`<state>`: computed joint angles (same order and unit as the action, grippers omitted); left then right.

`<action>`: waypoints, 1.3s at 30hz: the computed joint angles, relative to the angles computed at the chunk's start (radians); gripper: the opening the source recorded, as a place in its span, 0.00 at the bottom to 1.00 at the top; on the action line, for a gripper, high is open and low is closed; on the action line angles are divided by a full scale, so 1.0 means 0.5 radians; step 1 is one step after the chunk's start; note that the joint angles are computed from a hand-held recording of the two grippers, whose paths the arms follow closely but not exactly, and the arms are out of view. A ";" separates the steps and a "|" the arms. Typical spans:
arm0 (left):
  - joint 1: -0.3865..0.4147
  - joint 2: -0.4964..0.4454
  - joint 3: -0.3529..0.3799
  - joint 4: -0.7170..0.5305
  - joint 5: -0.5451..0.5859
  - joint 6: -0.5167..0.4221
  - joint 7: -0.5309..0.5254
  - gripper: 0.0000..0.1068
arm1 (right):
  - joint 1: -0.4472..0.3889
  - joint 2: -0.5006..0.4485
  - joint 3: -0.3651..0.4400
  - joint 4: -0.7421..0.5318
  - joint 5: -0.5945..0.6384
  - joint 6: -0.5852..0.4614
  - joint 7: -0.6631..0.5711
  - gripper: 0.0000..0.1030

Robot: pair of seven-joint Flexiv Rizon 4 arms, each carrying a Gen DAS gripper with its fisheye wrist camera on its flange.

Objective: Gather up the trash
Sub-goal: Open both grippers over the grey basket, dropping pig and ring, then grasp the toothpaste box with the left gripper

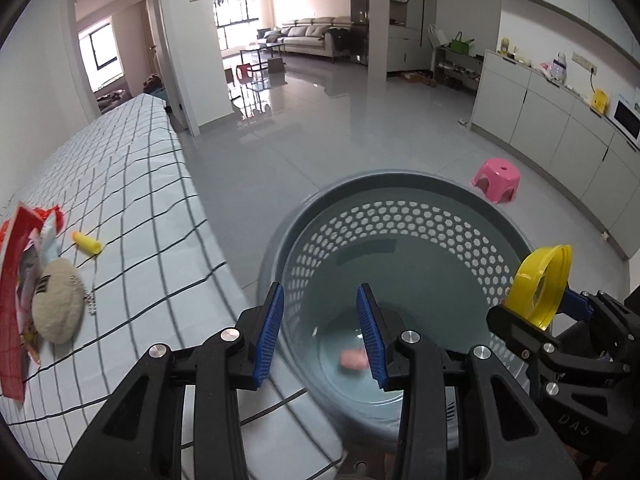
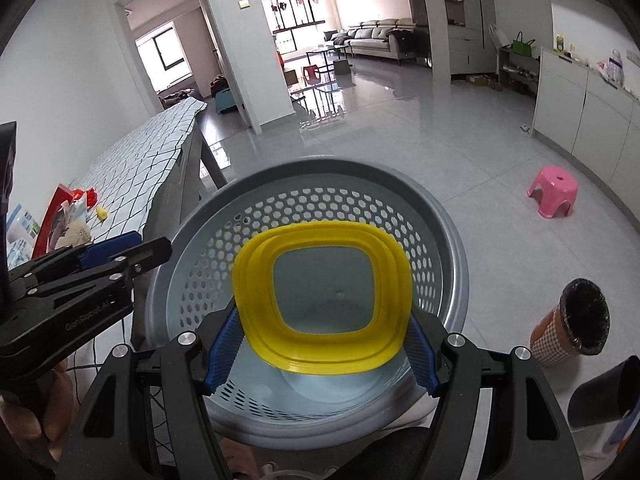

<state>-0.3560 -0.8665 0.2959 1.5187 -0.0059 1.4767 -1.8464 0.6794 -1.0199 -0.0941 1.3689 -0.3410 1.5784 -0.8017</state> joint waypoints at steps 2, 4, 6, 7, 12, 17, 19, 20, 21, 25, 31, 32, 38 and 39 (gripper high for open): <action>-0.009 -0.014 0.011 -0.028 -0.004 -0.027 -0.008 0.36 | -0.039 -0.013 0.054 -0.024 -0.009 -0.022 -0.030 0.67; -0.025 -0.016 0.027 -0.033 -0.001 -0.032 -0.038 0.43 | -0.039 -0.010 0.039 -0.012 0.003 0.000 -0.027 0.68; -0.062 -0.021 0.082 -0.036 0.009 -0.028 -0.093 0.61 | -0.032 -0.006 0.021 0.000 0.022 0.025 -0.010 0.72; -0.088 -0.023 0.124 -0.031 0.018 -0.017 -0.132 0.64 | -0.029 -0.008 0.012 -0.001 0.033 0.036 0.001 0.73; -0.116 -0.008 0.177 -0.014 0.059 -0.023 -0.197 0.64 | -0.007 0.000 -0.030 0.009 0.051 0.039 0.030 0.73; -0.106 0.021 0.183 0.040 0.082 0.026 -0.233 0.66 | 0.034 0.021 -0.072 0.056 0.064 0.070 0.061 0.73; -0.136 0.029 0.228 0.060 0.089 0.047 -0.262 0.72 | 0.059 0.029 -0.099 0.079 0.075 0.090 0.078 0.73; -0.150 0.034 0.249 0.072 0.092 0.063 -0.277 0.73 | 0.068 0.033 -0.106 0.089 0.079 0.101 0.084 0.73; -0.164 0.040 0.272 0.089 0.093 0.088 -0.294 0.74 | 0.077 0.037 -0.113 0.096 0.083 0.107 0.089 0.73; -0.211 0.077 0.346 0.177 0.077 0.185 -0.331 0.80 | 0.140 0.054 -0.175 0.134 0.097 0.137 0.111 0.73; -0.294 0.151 0.460 0.357 -0.031 0.367 -0.326 0.87 | 0.233 0.084 -0.246 0.171 0.121 0.184 0.125 0.73; -0.311 0.157 0.481 0.380 -0.056 0.385 -0.317 0.88 | 0.249 0.087 -0.255 0.176 0.124 0.192 0.124 0.73; -0.444 0.216 0.668 0.606 -0.206 0.525 -0.277 0.90 | 0.312 0.088 -0.257 0.147 0.126 0.229 0.082 0.73; -0.445 0.240 0.680 0.657 -0.224 0.548 -0.259 0.90 | 0.323 0.087 -0.254 0.142 0.125 0.235 0.073 0.73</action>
